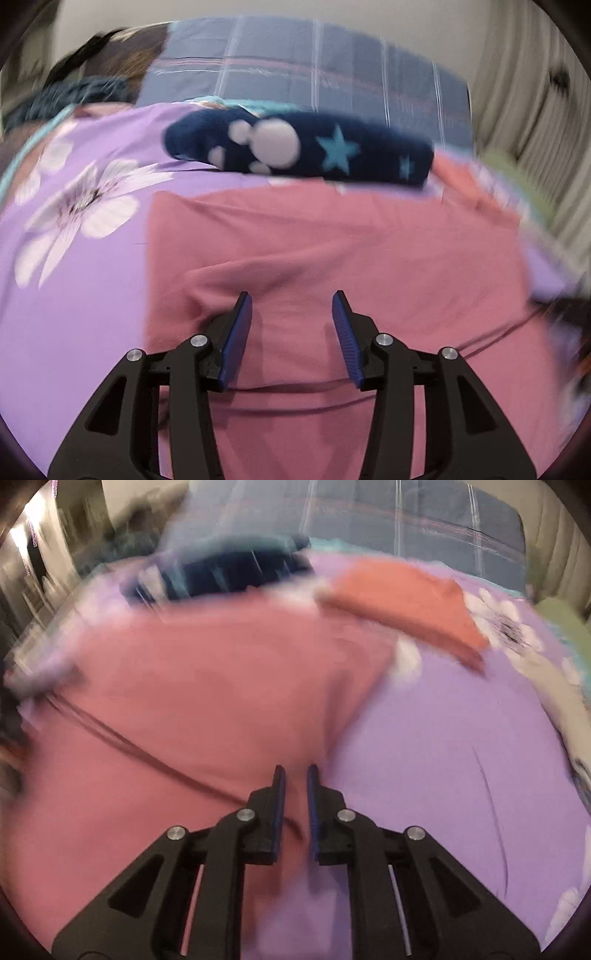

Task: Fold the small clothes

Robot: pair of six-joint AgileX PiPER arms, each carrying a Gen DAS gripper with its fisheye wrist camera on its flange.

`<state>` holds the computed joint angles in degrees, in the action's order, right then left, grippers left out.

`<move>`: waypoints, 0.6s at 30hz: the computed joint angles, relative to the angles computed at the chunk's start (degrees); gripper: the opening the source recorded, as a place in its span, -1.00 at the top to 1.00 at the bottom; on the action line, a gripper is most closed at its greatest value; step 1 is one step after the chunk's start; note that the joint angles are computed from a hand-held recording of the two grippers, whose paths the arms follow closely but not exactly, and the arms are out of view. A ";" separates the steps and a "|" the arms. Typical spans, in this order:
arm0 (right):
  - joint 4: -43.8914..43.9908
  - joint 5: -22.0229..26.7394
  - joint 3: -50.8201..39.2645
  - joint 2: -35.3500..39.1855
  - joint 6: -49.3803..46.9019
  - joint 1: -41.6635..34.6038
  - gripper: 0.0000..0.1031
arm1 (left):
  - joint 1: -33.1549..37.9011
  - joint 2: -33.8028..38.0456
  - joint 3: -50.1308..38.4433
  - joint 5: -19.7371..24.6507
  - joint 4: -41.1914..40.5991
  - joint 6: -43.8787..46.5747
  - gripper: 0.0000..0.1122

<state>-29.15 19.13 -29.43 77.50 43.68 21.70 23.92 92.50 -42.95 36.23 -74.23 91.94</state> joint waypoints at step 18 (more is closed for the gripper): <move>34.38 25.04 -70.15 40.26 -30.97 17.89 0.43 | 8.87 7.38 -10.21 12.44 18.29 -9.94 0.79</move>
